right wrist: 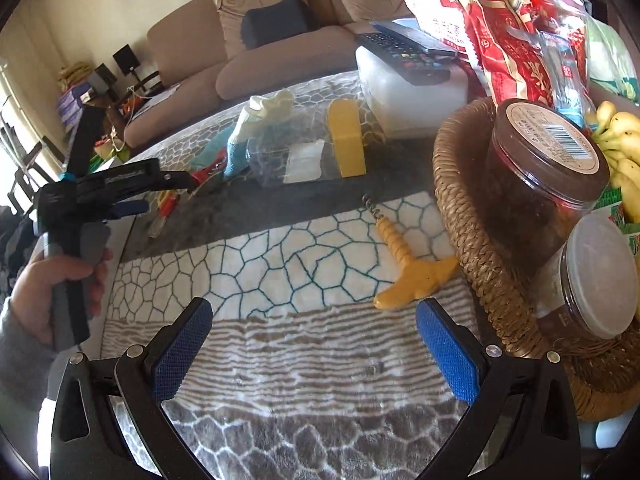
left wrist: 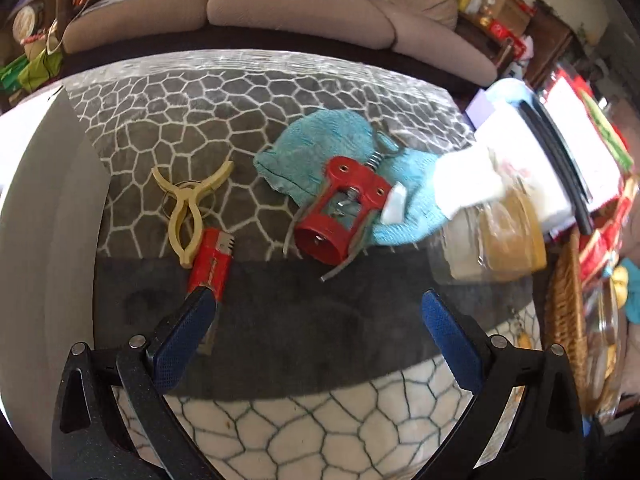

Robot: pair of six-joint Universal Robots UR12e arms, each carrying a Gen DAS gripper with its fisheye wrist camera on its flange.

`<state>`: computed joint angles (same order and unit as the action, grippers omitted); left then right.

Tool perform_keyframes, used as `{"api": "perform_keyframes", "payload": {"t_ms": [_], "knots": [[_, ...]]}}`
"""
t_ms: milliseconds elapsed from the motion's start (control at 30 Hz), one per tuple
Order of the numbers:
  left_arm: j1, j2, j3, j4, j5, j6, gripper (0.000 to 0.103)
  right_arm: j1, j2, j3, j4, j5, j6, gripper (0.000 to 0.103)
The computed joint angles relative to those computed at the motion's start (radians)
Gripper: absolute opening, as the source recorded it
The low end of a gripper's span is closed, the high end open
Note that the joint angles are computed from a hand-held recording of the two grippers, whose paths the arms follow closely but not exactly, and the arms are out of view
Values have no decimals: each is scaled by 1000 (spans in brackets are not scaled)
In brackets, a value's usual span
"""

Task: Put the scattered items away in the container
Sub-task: 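Grasp the red lighter with the left gripper and lift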

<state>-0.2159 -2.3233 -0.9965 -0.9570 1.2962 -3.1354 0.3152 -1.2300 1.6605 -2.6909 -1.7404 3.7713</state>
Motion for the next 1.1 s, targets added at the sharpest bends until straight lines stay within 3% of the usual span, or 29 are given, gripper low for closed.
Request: {"api": "perform_keyframes", "payload": {"t_ms": [133, 300, 333, 367, 400, 500, 533, 567, 733, 933, 1100], "knots": [[2, -37, 53, -32, 109, -39, 103, 0, 3, -7, -20, 43, -20, 103], [-3, -28, 26, -23, 143, 51, 98, -2, 13, -18, -40, 102, -24, 103], [-4, -24, 16, -16, 146, 66, 90, -2, 14, -20, -40, 105, -26, 103], [-4, -22, 10, -20, 149, 79, 71, -1, 14, -20, -42, 109, -28, 103], [-6, -19, 4, -22, 159, 91, 65, 0, 13, -19, -48, 110, -27, 103], [-13, -5, -31, 28, 188, 142, 62, 0, 6, -10, -65, 97, -15, 103], [-14, 0, -40, 42, 187, 144, 46, -2, 3, -6, -68, 97, -6, 103], [-15, 4, -47, 51, 186, 142, 21, -4, 2, -4, -69, 100, 2, 103], [-21, 33, -80, 29, 151, 195, 21, -9, 8, -7, -49, 105, 19, 103], [20, 142, -192, 35, -32, 202, 21, -2, 25, -29, -12, 105, 2, 103], [95, 286, -312, 50, -188, 275, 21, 15, 40, -51, 0, 103, -18, 103]]}}
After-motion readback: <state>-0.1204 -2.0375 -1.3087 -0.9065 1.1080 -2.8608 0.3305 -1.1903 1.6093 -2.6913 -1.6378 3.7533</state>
